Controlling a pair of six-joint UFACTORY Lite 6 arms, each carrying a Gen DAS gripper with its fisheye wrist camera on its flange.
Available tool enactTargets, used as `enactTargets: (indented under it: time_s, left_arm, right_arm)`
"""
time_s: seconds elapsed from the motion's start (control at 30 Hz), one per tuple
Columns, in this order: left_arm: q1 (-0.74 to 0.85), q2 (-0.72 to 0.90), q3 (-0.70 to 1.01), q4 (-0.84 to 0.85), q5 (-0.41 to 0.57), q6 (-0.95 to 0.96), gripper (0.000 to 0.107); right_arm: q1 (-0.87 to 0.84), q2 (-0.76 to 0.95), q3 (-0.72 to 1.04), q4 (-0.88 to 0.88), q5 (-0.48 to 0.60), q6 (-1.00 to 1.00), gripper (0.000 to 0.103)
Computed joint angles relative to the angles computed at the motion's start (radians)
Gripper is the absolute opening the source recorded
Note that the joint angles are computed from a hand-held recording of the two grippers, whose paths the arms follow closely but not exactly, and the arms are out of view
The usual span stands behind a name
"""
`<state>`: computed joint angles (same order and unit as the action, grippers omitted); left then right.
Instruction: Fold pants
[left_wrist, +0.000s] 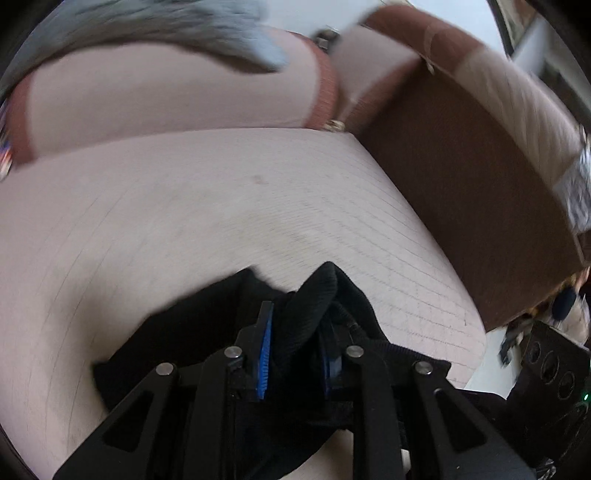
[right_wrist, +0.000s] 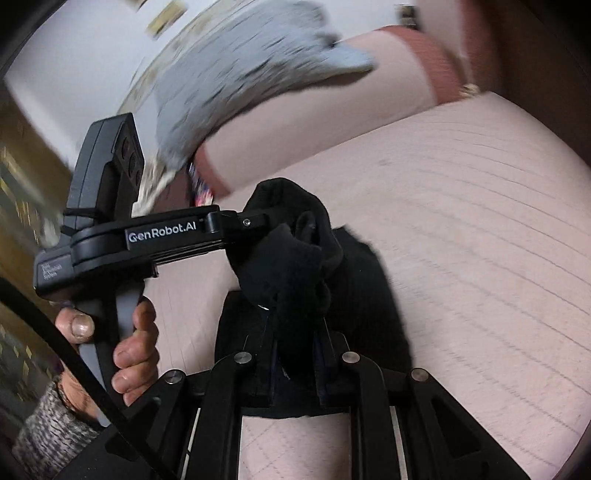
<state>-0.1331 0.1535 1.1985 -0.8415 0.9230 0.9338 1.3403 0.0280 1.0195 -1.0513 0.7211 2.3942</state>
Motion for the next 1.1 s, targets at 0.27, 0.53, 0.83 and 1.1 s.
enactTargets:
  time_s: [0.27, 0.53, 0.83, 1.1]
  left_arm:
    - [0.302, 0.144, -0.029, -0.149, 0.132, 0.225, 0.02]
    - [0.461, 0.197, -0.056, -0.203, 0.211, 0.335, 0.02]
    - [0.62, 0.364, 0.06, -0.172, 0.273, 0.253, 0.032]
    - [0.684, 0.328, 0.102, -0.155, 0.313, 0.179, 0.033]
  right_arm:
    - [-0.087, 0.474, 0.57, 0.329, 0.037, -0.561, 0.016]
    - [-0.06, 0.783, 0.997, 0.466, 0.2, -0.823, 0.016]
    - [-0.025, 0.903, 1.134, 0.508, 0.122, -0.941, 0.066]
    - [0.045, 0.641, 0.83, 0.343, 0.155, -0.717, 0.061]
